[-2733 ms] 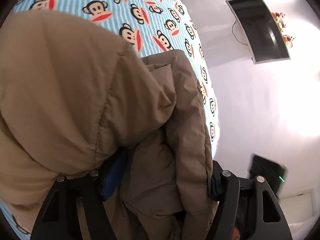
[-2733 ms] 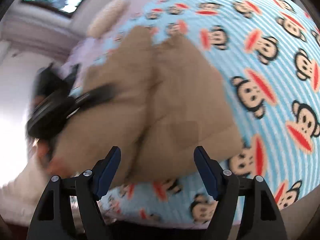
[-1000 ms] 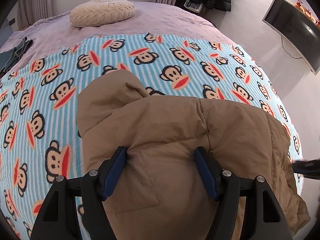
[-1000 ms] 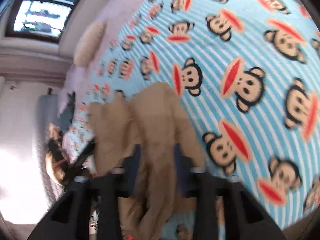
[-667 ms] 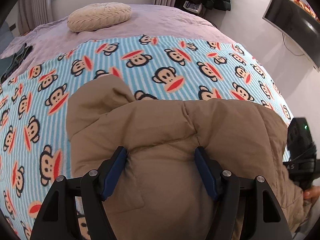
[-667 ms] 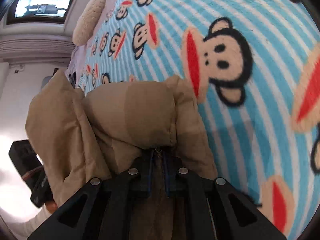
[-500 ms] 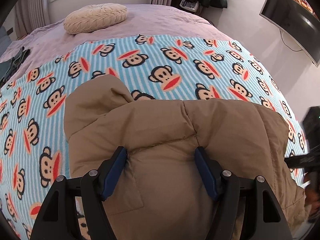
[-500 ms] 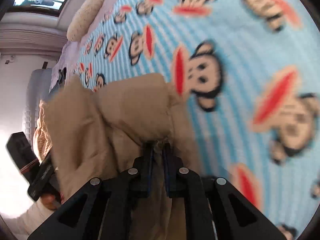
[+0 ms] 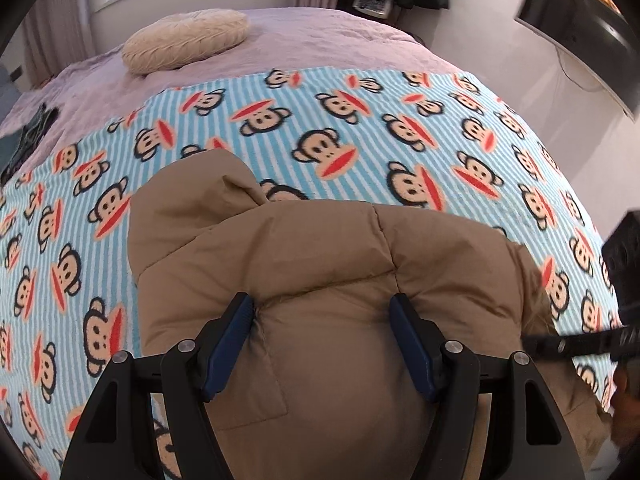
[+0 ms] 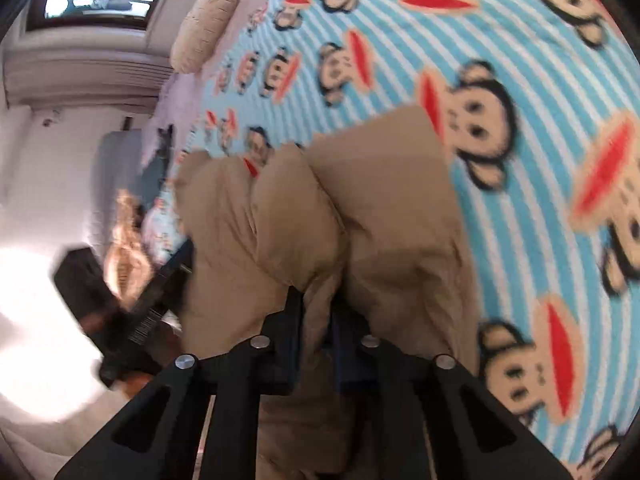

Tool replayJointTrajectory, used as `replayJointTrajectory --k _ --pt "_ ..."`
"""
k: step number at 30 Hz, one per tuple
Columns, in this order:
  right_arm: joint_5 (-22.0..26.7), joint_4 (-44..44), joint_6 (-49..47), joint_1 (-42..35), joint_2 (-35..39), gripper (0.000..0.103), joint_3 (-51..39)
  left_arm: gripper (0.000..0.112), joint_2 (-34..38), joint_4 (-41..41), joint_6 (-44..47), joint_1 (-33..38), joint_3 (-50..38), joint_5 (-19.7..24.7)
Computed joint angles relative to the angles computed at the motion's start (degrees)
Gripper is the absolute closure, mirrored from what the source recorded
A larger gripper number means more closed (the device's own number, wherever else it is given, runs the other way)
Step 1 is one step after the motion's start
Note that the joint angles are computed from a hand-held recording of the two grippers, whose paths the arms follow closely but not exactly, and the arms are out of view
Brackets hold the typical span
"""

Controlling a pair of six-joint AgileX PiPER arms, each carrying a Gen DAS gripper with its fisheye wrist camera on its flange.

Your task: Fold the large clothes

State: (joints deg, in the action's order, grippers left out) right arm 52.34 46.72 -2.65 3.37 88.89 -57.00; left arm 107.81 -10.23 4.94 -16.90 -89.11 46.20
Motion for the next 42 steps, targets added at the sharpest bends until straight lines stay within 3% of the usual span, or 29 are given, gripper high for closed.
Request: replayJointTrajectory --k 3,6,11,18,22,25,32,42 --pt "-4.37 1.35 -0.65 0.3 -3.4 0.091 6.34 0.042 -0.69 2.19 0.02 -2.11 1.84 -1.71" --pt "-4.42 3.95 -0.19 -1.74 -4.31 0.092 8.38 0.042 0.19 2.92 -0.51 -2.21 0.9 -0.96" --pt "1.71 -18.26 18.45 3.93 -10.71 0.092 -0.56 0.041 0.11 3.33 -0.39 -2.03 0.91 -0.67" --pt "6.65 -24.2 22.37 11.03 -15.26 0.091 -3.9 0.04 -0.2 3.98 -0.88 -1.9 1.19 -0.75" --pt "5.22 -27.84 26.55 15.0 -12.06 0.092 -2.2 0.039 -0.39 4.75 -1.32 -2.07 0.87 -0.03" --pt "6.22 -34.81 31.91 17.88 -10.67 0.092 -2.92 0.039 -0.93 6.46 -2.64 -2.27 -0.11 2.14" --pt "5.16 -30.12 26.97 14.01 -10.63 0.092 -0.81 0.039 -4.35 9.52 -6.63 -1.73 -1.12 8.59" --pt "3.58 -31.01 25.46 15.33 -8.91 0.091 0.17 0.039 -11.3 12.53 -11.77 -1.43 2.96 15.99"
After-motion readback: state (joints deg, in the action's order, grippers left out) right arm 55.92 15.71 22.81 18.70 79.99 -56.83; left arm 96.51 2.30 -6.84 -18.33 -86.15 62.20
